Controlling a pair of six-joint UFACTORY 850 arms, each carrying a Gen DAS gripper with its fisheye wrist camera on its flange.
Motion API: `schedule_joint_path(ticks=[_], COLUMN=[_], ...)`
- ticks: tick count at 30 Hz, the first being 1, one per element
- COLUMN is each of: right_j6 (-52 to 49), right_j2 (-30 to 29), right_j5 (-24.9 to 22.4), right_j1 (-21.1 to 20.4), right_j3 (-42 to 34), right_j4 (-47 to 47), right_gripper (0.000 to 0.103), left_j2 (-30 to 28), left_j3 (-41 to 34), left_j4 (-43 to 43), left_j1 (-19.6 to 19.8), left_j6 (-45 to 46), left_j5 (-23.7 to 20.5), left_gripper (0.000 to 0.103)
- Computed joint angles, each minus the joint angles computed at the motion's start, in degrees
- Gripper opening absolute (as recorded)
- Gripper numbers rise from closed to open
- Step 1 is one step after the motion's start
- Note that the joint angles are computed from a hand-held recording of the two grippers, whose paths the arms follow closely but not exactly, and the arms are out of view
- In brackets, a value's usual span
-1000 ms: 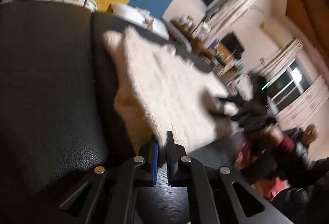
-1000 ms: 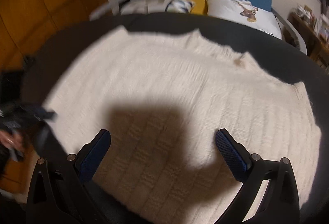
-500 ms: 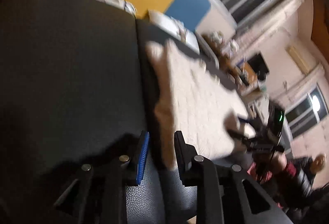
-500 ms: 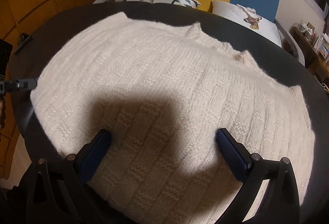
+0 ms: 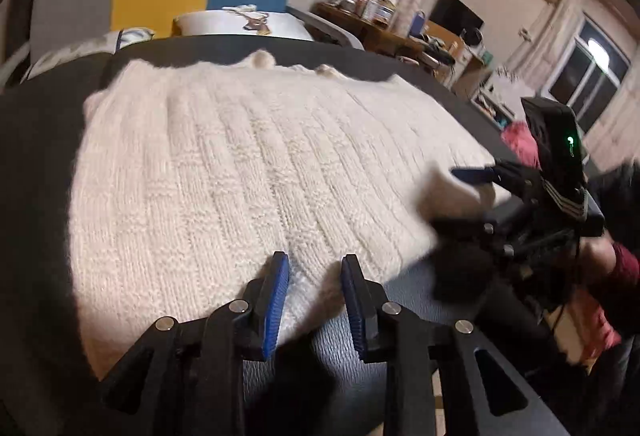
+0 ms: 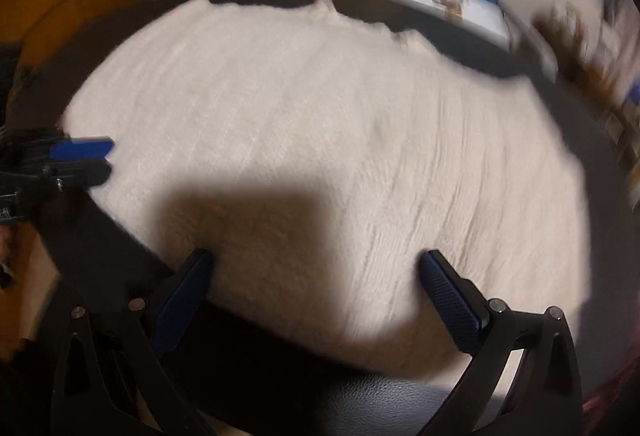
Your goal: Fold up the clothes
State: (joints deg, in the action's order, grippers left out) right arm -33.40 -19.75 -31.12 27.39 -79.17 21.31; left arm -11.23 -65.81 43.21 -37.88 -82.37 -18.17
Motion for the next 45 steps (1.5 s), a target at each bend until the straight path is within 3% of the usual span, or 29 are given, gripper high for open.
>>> schedule_joint_path(ticks=[3,5,8,11,15,18,20,26,31,33,36,40,41,43,45], right_j6=[-6.97,-8.27,-16.48,-27.23,-28.61,-28.87,-29.42,-30.67,-32.6,-32.96,-32.24,-31.67,-31.16,-31.29,-32.1], right_j2=[0.55,0.19,0.15,1.62,-0.47,-4.04,-6.39,-11.43,-14.96,-16.94,-19.72,-22.98,-24.38,-26.9,-28.13], right_j5=[2.56,1.4,-7.1,-17.02,-28.66,-33.97,-36.96,-41.58,-49.76,-55.55,-59.03,-63.34,-66.33,-73.72,-77.92], right_j1=[-0.9,-1.38,-4.99,-11.76,-22.05,-25.42,-26.8,-25.91,-25.66,-25.68,-24.12,-21.86,-21.38,-20.41,-19.4], right_j3=[1.69,0.96,-0.94,-0.58,-3.0,-5.93,-7.75,-12.1,-16.15,-18.88,-23.8,-29.91,-32.39,-37.19,-40.57], right_j4=[7.03,8.89,18.85,30.61,36.3,36.54,36.96,38.51,38.69,39.03,34.2,28.27,27.32,24.46,18.49], right_gripper=[0.103,0.103,0.103,0.103,0.103,0.103,0.103,0.103,0.103,0.103,0.103,0.103,0.103,0.103,0.103], left_j2=[0.3,0.54,0.03,-3.29,-5.58,-9.23,-12.54,-19.22,-23.52,-24.78,-26.5,-28.15,-29.05,-32.46,-35.65], left_j3=[-0.21,-0.95,-2.91,-7.81,-9.05,-14.67,-19.56,-30.31,-36.21,-37.83,-39.95,-42.68,-44.24,-49.31,-53.06], left_j4=[-0.79,-0.41,4.9,-6.37,-23.94,-20.53,-23.97,-33.65,-43.9,-46.63,-50.58,-60.29,-61.9,-63.97,-63.75], left_j1=[0.52,0.87,1.17,1.27,3.05,2.38,2.16,1.09,0.63,0.47,0.46,0.7,0.73,1.12,1.38], left_j6=[-0.63,-1.4,-5.13,7.89,20.07,20.22,25.75,40.97,55.58,59.83,65.11,76.58,78.83,80.7,79.77], left_j5=[0.9,1.73,2.26,-1.74,6.28,4.03,2.57,-2.26,-5.12,-6.02,-7.24,-5.57,-6.02,-11.07,-16.16], left_gripper=[0.027,0.027,0.029,0.028,0.029,0.029,0.029,0.029,0.029,0.029,0.029,0.029,0.029,0.029,0.027])
